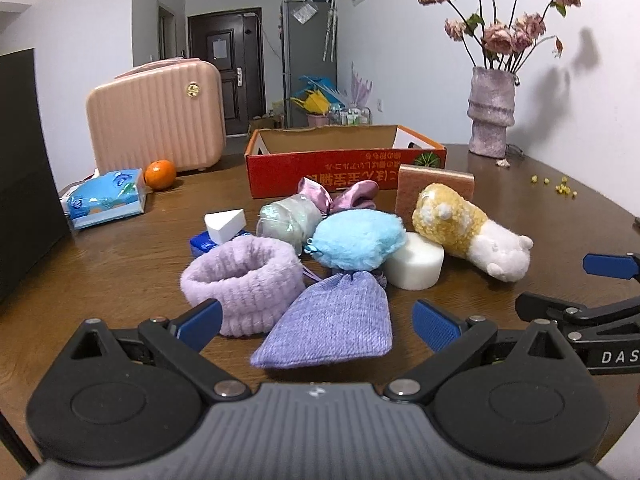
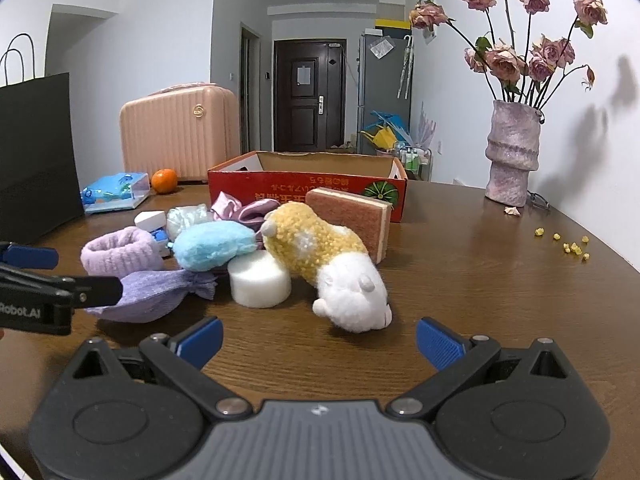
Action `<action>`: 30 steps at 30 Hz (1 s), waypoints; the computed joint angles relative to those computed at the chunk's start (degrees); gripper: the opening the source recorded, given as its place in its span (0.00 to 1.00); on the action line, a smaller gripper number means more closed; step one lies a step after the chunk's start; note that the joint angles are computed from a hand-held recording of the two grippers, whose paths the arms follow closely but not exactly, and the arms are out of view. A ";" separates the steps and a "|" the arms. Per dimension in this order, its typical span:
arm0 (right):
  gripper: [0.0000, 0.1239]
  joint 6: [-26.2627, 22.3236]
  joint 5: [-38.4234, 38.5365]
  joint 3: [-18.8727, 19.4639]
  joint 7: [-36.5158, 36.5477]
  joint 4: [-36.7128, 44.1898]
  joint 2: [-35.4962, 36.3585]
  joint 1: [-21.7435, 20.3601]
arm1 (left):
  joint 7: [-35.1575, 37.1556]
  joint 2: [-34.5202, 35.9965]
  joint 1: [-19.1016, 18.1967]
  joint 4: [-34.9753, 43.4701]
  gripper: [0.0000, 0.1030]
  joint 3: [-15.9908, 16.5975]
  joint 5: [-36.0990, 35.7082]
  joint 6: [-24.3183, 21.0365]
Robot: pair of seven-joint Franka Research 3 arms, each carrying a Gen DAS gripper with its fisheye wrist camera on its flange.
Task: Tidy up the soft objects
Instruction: 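Reach the left tool to the lavender sachet and close on it while the right tool waits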
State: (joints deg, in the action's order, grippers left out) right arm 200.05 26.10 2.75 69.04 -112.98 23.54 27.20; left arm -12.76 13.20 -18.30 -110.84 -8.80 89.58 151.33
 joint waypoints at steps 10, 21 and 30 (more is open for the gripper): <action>0.83 -1.33 0.71 -1.39 -0.08 3.38 2.41 -0.16 | 12.68 5.62 0.52 6.59 1.00 1.63 -12.02 4.34; 0.83 -3.31 -4.11 1.65 1.42 7.14 5.10 -4.17 | 24.18 11.09 -1.14 11.93 0.87 4.72 -25.89 5.53; 0.83 -4.09 -6.44 2.53 3.32 7.85 5.68 -5.38 | 28.65 12.78 -2.41 13.03 0.54 6.56 -31.41 6.51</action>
State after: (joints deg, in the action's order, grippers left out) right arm 195.96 19.66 5.28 72.36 -105.13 29.22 21.83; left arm 15.88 25.97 -20.71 -97.81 -2.24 58.16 157.85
